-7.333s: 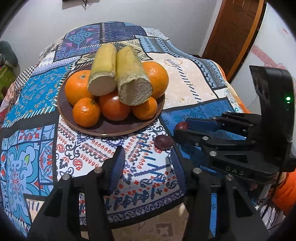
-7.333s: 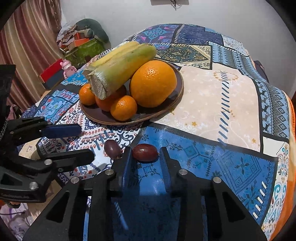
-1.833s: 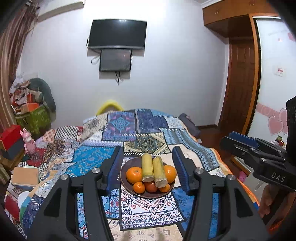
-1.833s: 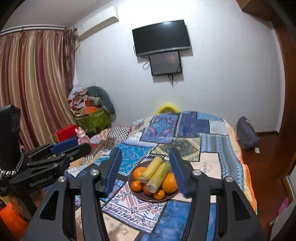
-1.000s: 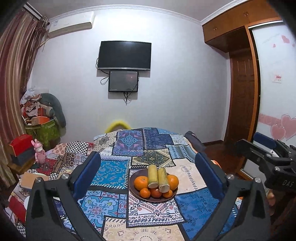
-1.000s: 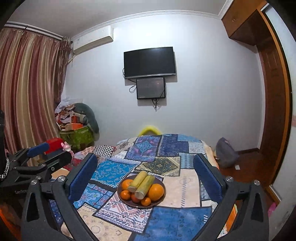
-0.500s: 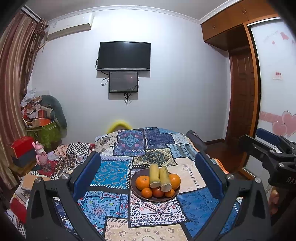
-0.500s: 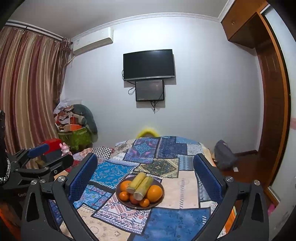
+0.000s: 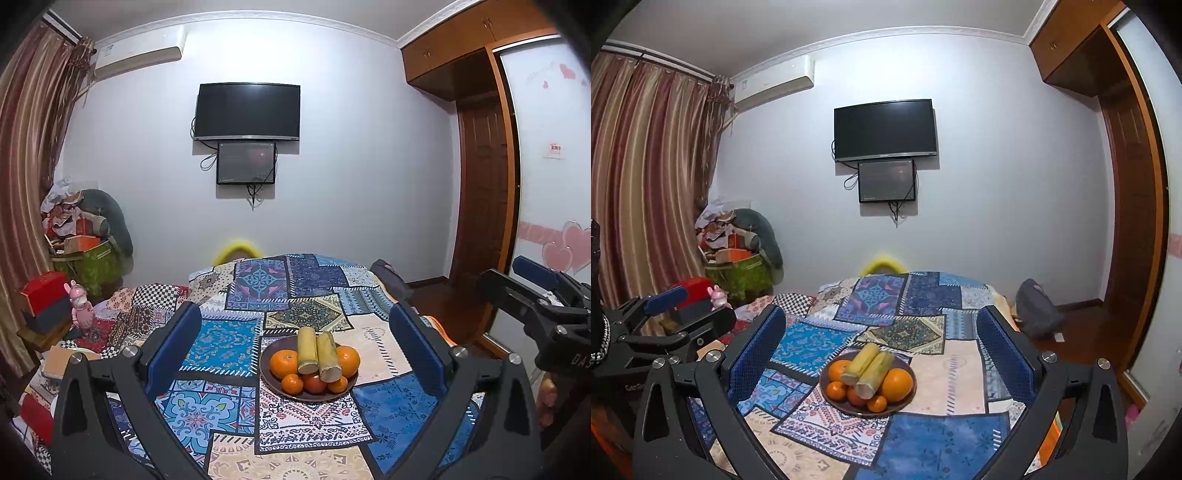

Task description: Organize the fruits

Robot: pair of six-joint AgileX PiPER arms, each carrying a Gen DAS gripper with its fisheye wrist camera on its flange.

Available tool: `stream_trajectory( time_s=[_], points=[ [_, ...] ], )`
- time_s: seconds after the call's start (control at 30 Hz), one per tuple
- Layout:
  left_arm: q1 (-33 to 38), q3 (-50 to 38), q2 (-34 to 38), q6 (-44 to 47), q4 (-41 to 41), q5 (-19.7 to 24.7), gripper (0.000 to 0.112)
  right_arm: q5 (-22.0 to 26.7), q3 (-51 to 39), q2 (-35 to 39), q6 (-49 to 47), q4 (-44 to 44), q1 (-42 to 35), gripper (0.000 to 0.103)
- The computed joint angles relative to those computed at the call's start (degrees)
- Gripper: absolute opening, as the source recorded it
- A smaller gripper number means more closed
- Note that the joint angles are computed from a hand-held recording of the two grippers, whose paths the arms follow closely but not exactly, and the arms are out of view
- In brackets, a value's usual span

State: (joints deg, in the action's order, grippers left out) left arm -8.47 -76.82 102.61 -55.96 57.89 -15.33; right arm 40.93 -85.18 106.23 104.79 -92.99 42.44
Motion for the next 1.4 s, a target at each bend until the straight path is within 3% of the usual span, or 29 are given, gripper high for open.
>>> stream_trajectory(
  time_s=[0.9, 1.4],
  points=[
    [-0.22, 0.5, -0.7, -2.07, 1.64, -0.69, 0.103, 0.7, 0.02, -0.32, 0.76, -0.24, 0.25, 0.103],
    [-0.2, 0.24, -1.32, -7.34, 7.1, -0.6, 0.103, 0.7, 0.37, -0.43, 1.53, -0.76, 0.42, 0.103]
  ],
)
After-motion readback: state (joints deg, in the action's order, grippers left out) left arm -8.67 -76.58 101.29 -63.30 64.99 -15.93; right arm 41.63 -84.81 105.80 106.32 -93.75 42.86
